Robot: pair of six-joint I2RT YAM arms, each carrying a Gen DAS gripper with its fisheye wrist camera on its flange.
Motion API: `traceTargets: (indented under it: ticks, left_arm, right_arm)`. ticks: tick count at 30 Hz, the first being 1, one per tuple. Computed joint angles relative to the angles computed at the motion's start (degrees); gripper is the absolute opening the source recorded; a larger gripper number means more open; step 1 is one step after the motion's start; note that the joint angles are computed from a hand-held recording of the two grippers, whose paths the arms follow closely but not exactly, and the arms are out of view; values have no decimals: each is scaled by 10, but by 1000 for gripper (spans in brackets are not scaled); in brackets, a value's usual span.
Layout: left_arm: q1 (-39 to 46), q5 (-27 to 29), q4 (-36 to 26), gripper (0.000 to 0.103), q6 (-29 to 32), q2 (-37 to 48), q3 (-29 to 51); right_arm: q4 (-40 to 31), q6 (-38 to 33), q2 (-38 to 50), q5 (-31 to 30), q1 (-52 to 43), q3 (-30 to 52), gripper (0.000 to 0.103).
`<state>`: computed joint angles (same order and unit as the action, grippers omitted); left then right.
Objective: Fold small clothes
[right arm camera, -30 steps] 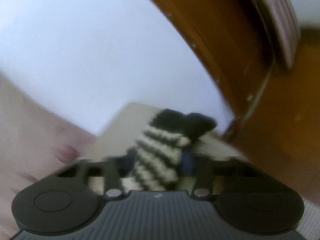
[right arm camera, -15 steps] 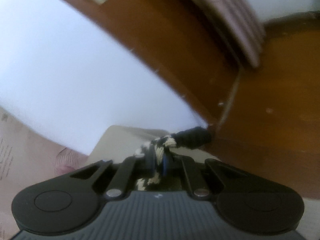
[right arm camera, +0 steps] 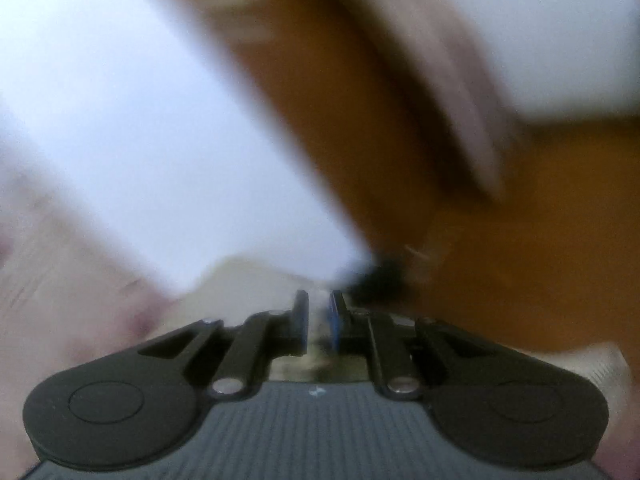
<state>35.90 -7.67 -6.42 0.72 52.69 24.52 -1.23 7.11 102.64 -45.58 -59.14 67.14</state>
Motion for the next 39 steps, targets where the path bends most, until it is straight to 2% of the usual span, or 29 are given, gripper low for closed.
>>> traceTargets:
  ticks: [2, 4, 7, 12, 14, 17, 19, 21, 22, 24, 27, 30, 32, 34, 35, 36, 37, 39]
  left_arm:
    - [-3, -2, 2, 103, 3, 3, 0]
    - [-8, -8, 3, 103, 3, 3, -1]
    - [-8, -5, 6, 103, 0, -1, -4]
    - [24, 36, -13, 103, -9, 12, 9]
    - [41, 57, -27, 103, -15, 30, 24]
    - [59, 77, -30, 103, -25, 36, 27]
    - [54, 71, -30, 103, -24, 33, 25]
    - [45, 59, -29, 103, -23, 35, 27]
    - [42, 54, -30, 103, -23, 35, 27]
    - [37, 49, -30, 103, -24, 36, 27]
    - [37, 47, -30, 103, -29, 35, 26]
    - [43, 51, -34, 103, -27, 28, 25]
    - [41, 45, -34, 103, -28, 28, 25]
    - [36, 38, -34, 103, -29, 29, 25]
    - [34, 35, -35, 103, -30, 30, 26]
    - [31, 32, -35, 103, -30, 29, 26]
    - [30, 31, -35, 103, -30, 29, 26]
    - [27, 26, -34, 103, -28, 27, 25]
  right_arm:
    - [-160, -138, -3, -72, 58, 72, 12]
    - [-252, -219, 6, -101, 135, 120, 12]
    - [-252, -293, 21, -11, 278, 154, 12]
    - [-308, -295, 162, 99, 429, 301, 12]
    - [-294, -307, 188, 134, 461, 309, 12]
    - [-302, -327, 219, 141, 481, 317, 15]
    - [-268, -339, 214, 147, 494, 295, 17]
    - [-290, -333, 236, 142, 500, 330, 17]
    - [-296, -336, 241, 140, 501, 341, 16]
    - [-262, -350, 227, 160, 511, 311, 6]
    - [-194, -363, 188, 196, 527, 243, 4]
    - [-96, -328, 179, 246, 537, 204, 4]
    - [-95, -273, 205, 264, 529, 243, 3]
    - [-103, -254, 231, 276, 526, 277, 3]
    - [-122, -251, 243, 273, 523, 297, 4]
    - [-163, -241, 261, 243, 517, 332, 4]
    - [-171, -215, 264, 218, 509, 338, 4]
    - [-104, -143, 221, 187, 485, 273, 6]
